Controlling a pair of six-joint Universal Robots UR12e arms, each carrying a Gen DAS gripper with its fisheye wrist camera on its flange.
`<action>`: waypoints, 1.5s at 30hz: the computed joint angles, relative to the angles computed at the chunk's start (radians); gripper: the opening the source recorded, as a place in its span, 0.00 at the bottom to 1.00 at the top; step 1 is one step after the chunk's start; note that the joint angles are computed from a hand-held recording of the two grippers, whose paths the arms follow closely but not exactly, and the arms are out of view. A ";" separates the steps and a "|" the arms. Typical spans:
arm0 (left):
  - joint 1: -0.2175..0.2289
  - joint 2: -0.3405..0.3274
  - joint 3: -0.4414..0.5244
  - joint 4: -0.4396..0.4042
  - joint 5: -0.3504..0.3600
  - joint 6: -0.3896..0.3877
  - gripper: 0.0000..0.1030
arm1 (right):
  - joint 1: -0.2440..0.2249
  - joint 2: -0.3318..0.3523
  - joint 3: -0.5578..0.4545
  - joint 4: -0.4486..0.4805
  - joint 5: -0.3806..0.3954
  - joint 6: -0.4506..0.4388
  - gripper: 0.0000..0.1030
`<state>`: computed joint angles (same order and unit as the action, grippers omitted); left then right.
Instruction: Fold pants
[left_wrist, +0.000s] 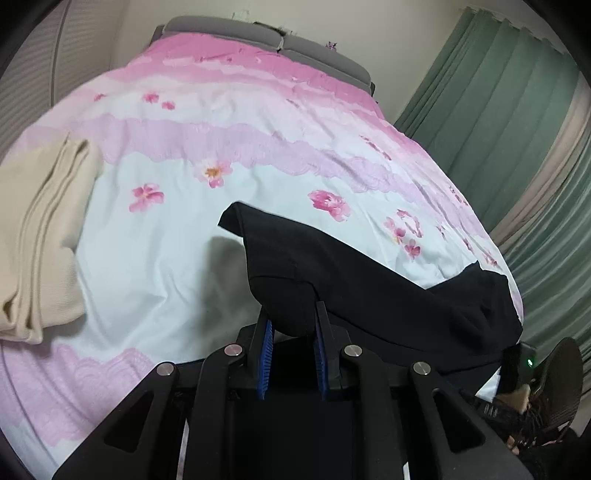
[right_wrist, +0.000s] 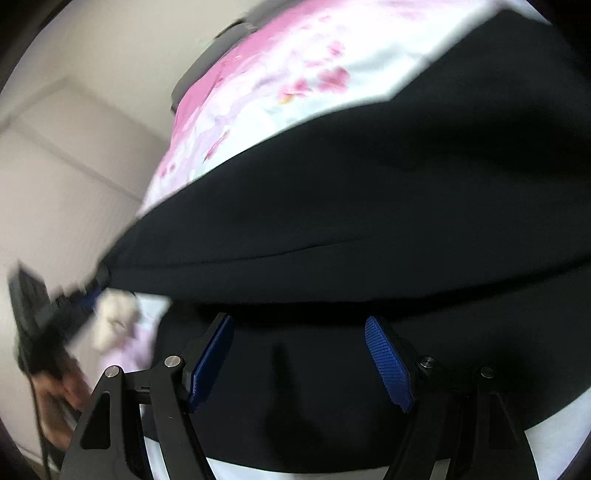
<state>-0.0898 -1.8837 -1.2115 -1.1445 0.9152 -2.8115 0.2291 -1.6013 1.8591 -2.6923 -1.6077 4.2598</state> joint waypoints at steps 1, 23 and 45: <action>0.000 0.006 -0.007 0.007 0.007 0.004 0.20 | -0.005 -0.001 0.015 -0.042 0.008 0.032 0.73; 0.029 0.183 -0.240 0.147 0.109 -0.075 0.20 | -0.003 -0.012 0.031 -0.220 0.021 0.032 0.04; 0.036 0.298 -0.469 0.247 0.259 -0.110 0.33 | 0.033 -0.040 0.032 0.027 0.092 -0.036 0.08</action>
<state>-0.0534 -1.5853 -1.6807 -0.8977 1.1740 -2.9216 0.2621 -1.6411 1.8915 -2.6658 -1.5157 4.2236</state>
